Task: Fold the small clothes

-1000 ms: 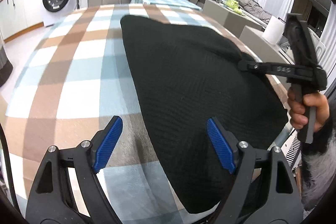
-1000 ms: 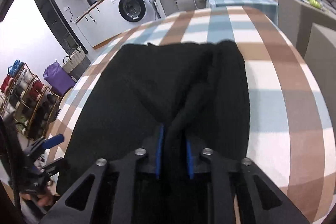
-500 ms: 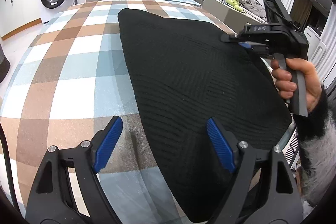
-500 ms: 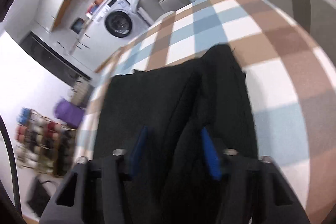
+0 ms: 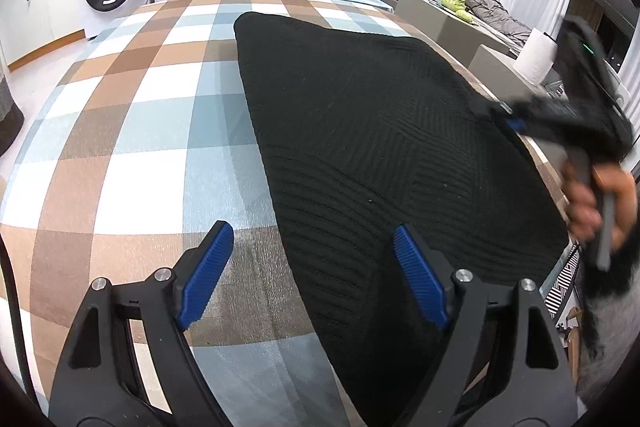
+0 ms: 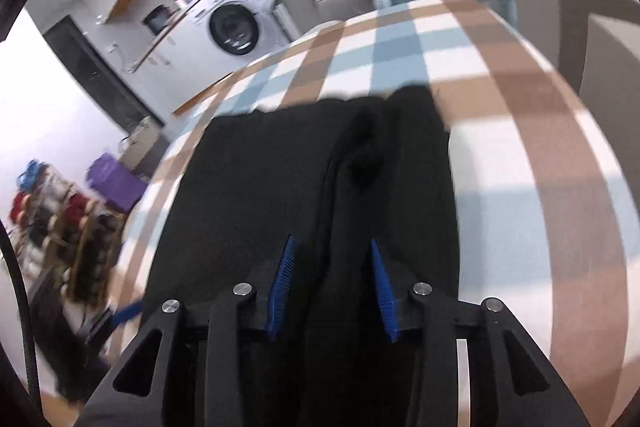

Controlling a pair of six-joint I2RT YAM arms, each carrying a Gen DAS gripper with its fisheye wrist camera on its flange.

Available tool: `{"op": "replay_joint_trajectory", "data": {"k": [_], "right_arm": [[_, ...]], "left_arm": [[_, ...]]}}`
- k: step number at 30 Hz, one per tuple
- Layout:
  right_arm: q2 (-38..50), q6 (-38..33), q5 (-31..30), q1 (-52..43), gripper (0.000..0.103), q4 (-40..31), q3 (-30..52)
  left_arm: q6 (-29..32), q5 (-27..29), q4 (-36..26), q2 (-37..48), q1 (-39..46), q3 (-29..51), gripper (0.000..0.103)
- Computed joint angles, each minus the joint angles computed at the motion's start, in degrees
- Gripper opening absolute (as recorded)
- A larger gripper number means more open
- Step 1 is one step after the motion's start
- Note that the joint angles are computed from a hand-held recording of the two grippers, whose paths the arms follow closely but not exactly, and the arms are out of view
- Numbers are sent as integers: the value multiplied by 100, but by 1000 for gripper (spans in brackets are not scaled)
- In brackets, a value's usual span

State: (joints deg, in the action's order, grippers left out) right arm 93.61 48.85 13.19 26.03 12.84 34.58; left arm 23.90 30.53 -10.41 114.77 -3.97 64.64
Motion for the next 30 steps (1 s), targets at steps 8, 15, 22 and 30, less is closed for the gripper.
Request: {"op": "replay_joint_trajectory", "data": {"k": [8, 15, 22, 30], "right_arm": [[-757, 1040, 1563, 1864, 5, 810, -1293], [-509, 1542, 1757, 2027, 9, -10, -949], [-862, 1969, 2410, 2220, 41, -789, -984], [-356, 1667, 1956, 1942, 26, -238, -918]], "left_arm": [[5, 0, -30, 79, -2, 41, 81], [13, 128, -153, 167, 24, 157, 81], [-115, 316, -115, 218, -7, 190, 36], [-236, 300, 13, 209, 3, 206, 11]]}}
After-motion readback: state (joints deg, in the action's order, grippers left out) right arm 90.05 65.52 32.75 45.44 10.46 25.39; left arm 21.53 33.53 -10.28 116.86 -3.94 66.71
